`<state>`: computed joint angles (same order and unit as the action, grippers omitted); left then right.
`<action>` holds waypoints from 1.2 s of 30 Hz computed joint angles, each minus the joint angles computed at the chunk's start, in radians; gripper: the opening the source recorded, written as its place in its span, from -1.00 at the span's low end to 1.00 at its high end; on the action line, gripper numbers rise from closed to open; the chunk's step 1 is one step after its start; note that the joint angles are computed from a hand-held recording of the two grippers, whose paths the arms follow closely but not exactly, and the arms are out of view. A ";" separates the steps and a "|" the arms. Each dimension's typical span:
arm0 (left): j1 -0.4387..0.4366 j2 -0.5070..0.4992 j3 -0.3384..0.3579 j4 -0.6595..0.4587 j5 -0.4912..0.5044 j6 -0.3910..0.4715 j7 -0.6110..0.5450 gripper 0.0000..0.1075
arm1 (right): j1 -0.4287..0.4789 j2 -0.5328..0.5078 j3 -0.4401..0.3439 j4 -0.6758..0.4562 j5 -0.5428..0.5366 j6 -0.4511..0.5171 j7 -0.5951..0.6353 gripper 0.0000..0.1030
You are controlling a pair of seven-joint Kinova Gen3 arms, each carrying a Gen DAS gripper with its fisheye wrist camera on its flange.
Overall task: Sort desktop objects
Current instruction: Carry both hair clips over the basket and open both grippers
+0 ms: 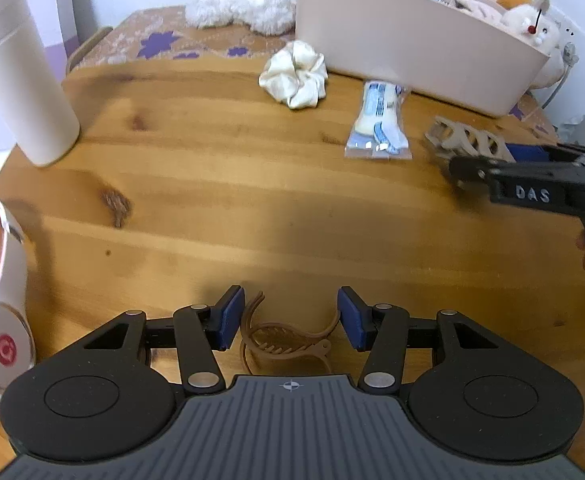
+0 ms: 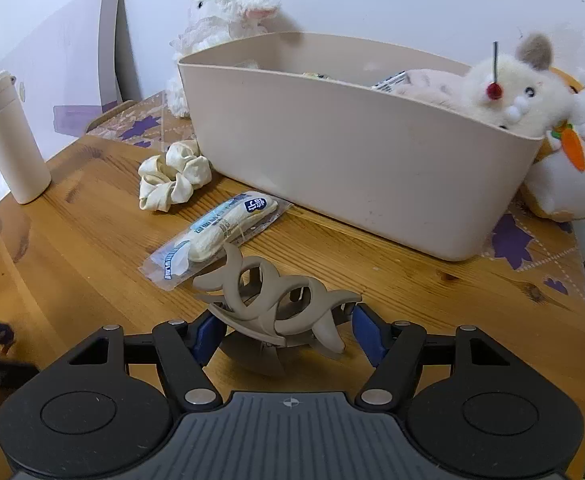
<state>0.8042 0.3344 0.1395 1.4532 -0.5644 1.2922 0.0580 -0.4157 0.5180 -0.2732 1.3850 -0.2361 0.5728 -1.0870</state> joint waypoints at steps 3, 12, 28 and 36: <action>-0.006 -0.008 -0.002 -0.005 -0.010 0.002 -0.014 -0.02 | 0.007 -0.019 0.000 0.016 -0.008 -0.008 -0.005 0.30; -0.023 -0.026 -0.003 -0.046 -0.047 0.039 -0.081 -0.02 | 0.034 -0.095 -0.012 0.063 -0.038 -0.039 -0.002 0.30; -0.137 -0.086 -0.014 -0.106 -0.149 -0.016 -0.326 -0.02 | -0.018 -0.187 0.035 0.018 -0.009 -0.095 -0.071 0.30; -0.215 -0.030 -0.060 -0.241 -0.167 -0.119 -0.547 -0.02 | -0.141 -0.127 0.139 -0.132 0.180 -0.096 -0.271 0.30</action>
